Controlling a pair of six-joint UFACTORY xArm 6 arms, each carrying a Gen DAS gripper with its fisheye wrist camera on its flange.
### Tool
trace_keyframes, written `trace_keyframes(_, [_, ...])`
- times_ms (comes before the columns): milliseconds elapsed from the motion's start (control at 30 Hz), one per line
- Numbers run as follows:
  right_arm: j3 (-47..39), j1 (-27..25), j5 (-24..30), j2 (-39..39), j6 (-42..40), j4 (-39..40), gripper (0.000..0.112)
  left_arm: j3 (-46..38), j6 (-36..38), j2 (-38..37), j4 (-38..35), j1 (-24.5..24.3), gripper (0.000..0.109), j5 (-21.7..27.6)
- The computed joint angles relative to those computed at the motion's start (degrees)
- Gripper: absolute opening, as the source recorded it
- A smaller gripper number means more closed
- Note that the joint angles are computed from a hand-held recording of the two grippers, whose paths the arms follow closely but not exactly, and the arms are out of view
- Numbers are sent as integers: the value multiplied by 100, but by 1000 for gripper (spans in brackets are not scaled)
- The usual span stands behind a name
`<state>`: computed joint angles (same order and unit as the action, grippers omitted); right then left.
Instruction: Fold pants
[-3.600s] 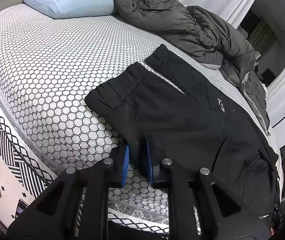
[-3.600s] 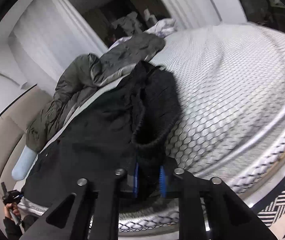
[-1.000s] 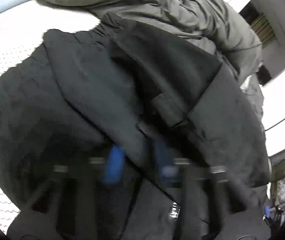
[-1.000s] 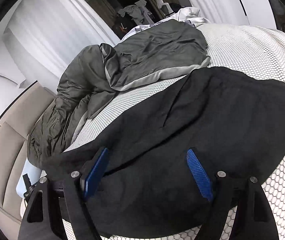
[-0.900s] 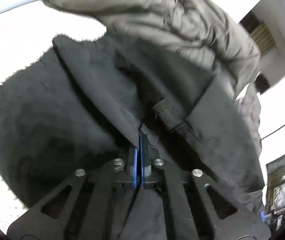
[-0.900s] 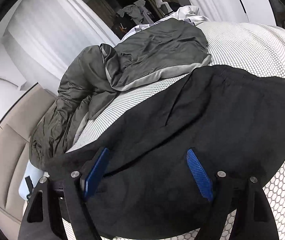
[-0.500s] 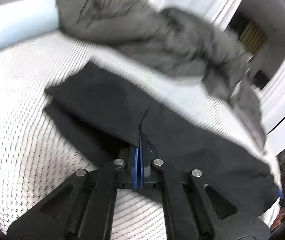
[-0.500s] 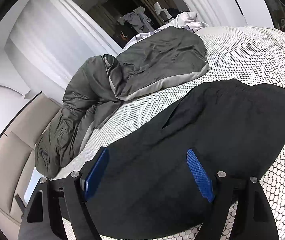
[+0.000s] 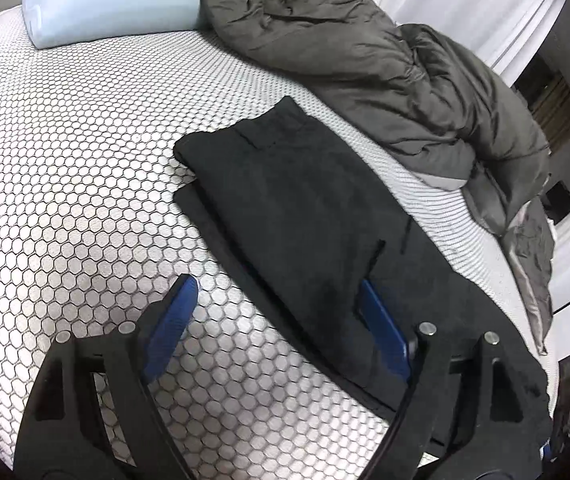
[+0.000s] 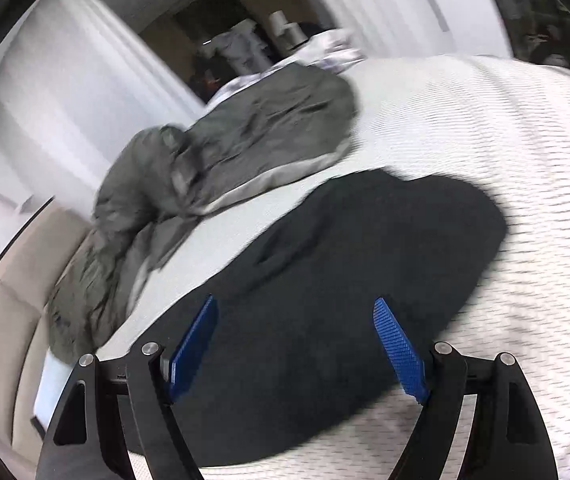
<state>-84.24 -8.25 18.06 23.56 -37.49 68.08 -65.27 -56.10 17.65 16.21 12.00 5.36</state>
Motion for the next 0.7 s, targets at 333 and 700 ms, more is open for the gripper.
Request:
trace_keyframes(333, [-344, -852, 1109, 606, 544, 714, 80, -464, 415, 392, -344, -113, 80, 213])
trace_keyframes(700, [-365, -983, 1762, 244, -1710, 3031, 77, -577, 344, 454, -180, -173, 80, 249])
